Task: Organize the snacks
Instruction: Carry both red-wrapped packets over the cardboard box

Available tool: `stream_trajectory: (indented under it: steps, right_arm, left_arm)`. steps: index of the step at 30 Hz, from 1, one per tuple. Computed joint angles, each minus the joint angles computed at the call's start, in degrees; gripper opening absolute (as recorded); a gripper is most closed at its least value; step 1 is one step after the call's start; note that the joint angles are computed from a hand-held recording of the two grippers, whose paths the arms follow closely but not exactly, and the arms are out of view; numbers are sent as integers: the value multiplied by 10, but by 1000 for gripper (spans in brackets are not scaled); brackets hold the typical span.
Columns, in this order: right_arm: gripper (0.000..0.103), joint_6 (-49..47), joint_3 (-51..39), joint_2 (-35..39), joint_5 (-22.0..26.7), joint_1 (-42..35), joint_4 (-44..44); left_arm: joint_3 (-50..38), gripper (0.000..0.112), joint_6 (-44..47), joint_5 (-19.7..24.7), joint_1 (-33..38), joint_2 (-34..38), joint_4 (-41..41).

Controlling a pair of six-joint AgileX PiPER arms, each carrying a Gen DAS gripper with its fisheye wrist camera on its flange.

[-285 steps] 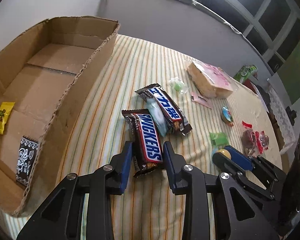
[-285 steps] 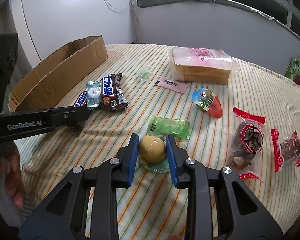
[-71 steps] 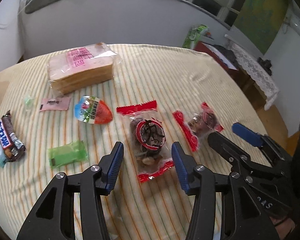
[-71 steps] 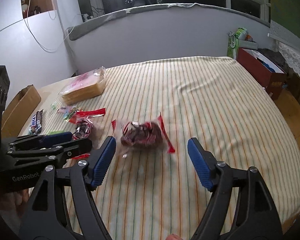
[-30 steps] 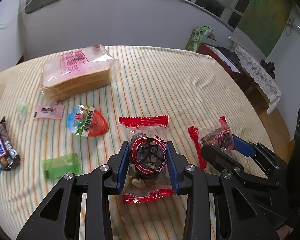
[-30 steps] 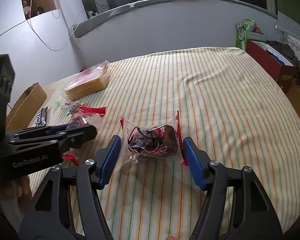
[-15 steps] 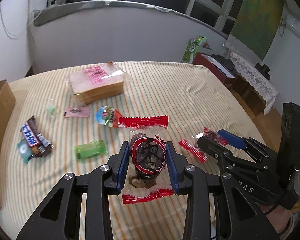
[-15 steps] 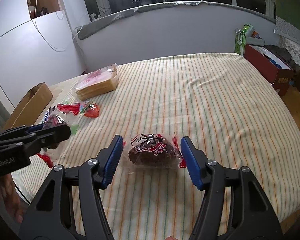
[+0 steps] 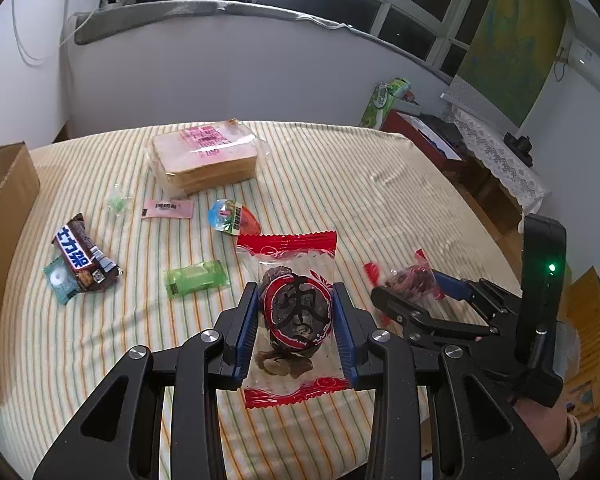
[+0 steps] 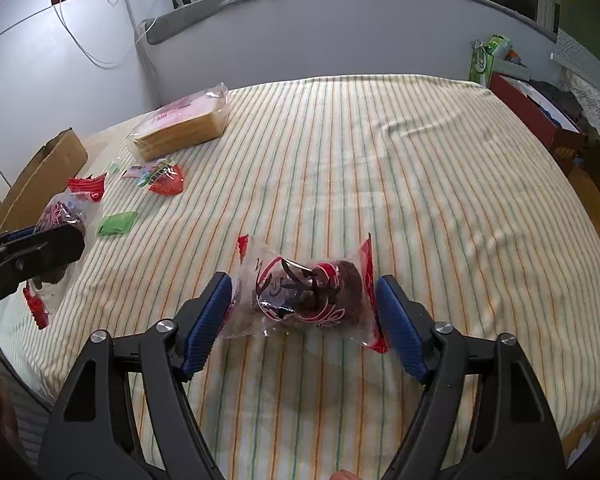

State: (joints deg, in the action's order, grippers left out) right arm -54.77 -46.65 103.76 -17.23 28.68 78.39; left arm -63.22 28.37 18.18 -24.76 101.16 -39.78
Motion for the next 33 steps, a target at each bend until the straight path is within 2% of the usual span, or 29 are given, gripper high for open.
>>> stream_trajectory:
  steps: [4, 6, 11, 18, 25, 33]
  right_arm:
    - [63, -11, 0, 1, -11, 6, 13]
    - [60, 16, 7, -4, -12, 6, -10]
    - [59, 69, 21, -15, -22, 10, -54]
    - [59, 89, 35, -40, -46, 23, -64]
    - [59, 7, 21, -74, -76, 58, 13]
    - [59, -89, -17, -89, -125, 116, 102]
  left_arm:
    - [9, 34, 27, 1, 7, -3, -25]
    - [12, 34, 36, 1, 11, -4, -32]
    - [20, 34, 50, 1, 15, -12, -46]
    - [28, 34, 51, -1, 19, -25, -43]
    - [36, 34, 48, 1, 24, -51, -33]
    - [62, 34, 90, 0, 46, -92, -67]
